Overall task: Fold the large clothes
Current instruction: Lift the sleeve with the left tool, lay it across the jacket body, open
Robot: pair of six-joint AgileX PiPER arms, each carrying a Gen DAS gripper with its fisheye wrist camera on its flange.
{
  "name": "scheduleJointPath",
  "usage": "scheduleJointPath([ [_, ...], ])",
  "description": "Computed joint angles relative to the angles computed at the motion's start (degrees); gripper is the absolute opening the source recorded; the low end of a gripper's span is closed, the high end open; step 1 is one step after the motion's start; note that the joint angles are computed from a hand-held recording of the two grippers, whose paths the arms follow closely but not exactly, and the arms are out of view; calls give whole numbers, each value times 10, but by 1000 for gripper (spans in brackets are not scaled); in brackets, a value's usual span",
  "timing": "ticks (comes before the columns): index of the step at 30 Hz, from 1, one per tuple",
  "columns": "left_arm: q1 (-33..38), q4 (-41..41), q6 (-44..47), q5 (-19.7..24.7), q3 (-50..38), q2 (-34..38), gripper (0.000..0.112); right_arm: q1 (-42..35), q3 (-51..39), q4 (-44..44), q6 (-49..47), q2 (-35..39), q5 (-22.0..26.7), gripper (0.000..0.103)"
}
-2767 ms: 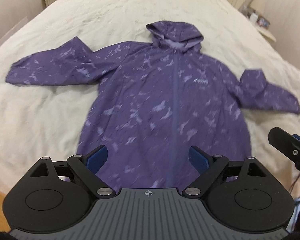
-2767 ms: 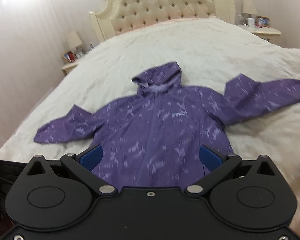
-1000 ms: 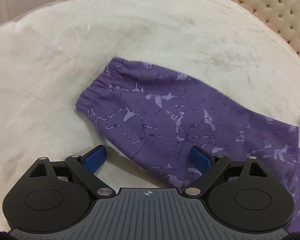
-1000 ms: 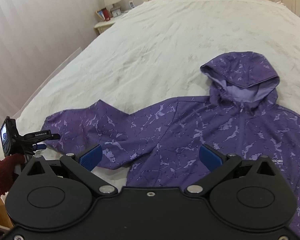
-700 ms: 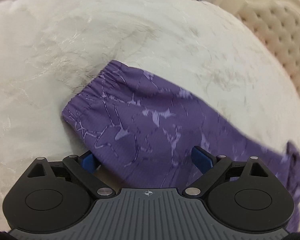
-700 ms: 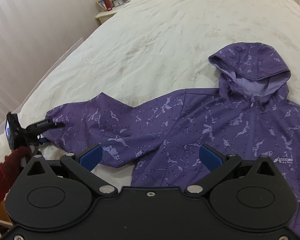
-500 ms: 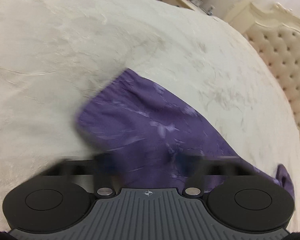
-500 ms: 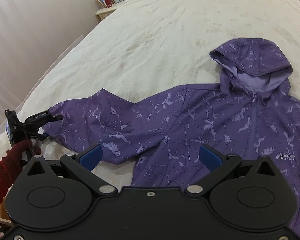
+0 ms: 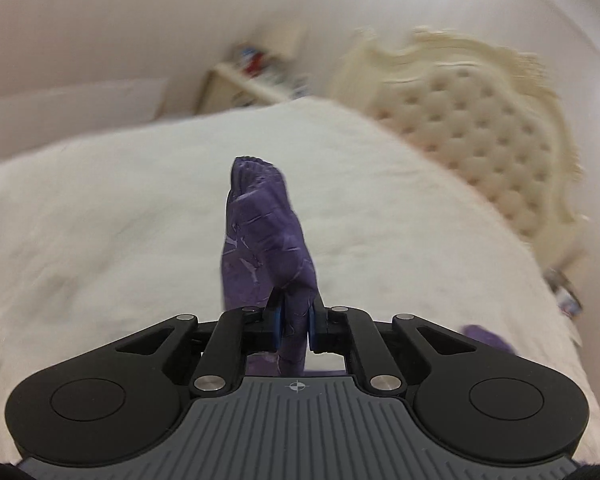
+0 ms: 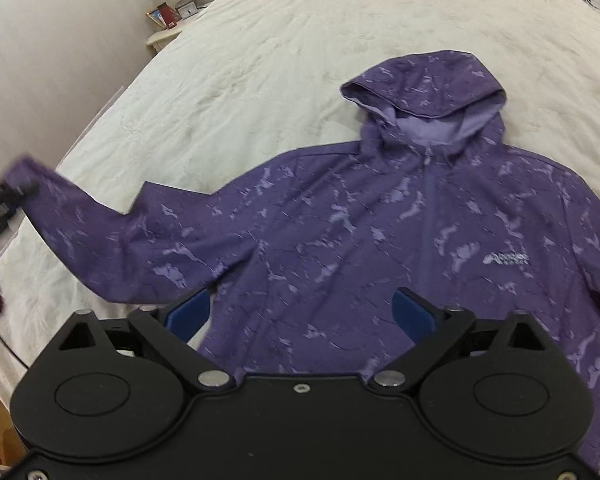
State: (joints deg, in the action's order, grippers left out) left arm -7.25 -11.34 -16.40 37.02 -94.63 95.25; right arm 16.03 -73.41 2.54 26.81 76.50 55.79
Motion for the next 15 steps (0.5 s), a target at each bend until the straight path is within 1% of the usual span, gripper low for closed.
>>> scheduleJointPath([
  [3, -59, 41, -37, 11, -49, 1, 11, -34, 35, 40, -45, -33, -3, 95],
  [6, -121, 76, -55, 20, -110, 30, 11, -67, 71, 64, -77, -72, -1, 95],
  [8, -162, 95, -62, 22, -147, 55, 11, -96, 89, 80, -100, -95, 8, 95],
  [11, -191, 77, -36, 22, -197, 106, 11, -158, 115, 122, -157, -129, 24, 95],
  [15, -230, 55, -30, 27, -249, 162, 11, -252, 139, 172, -237, -162, 53, 95],
])
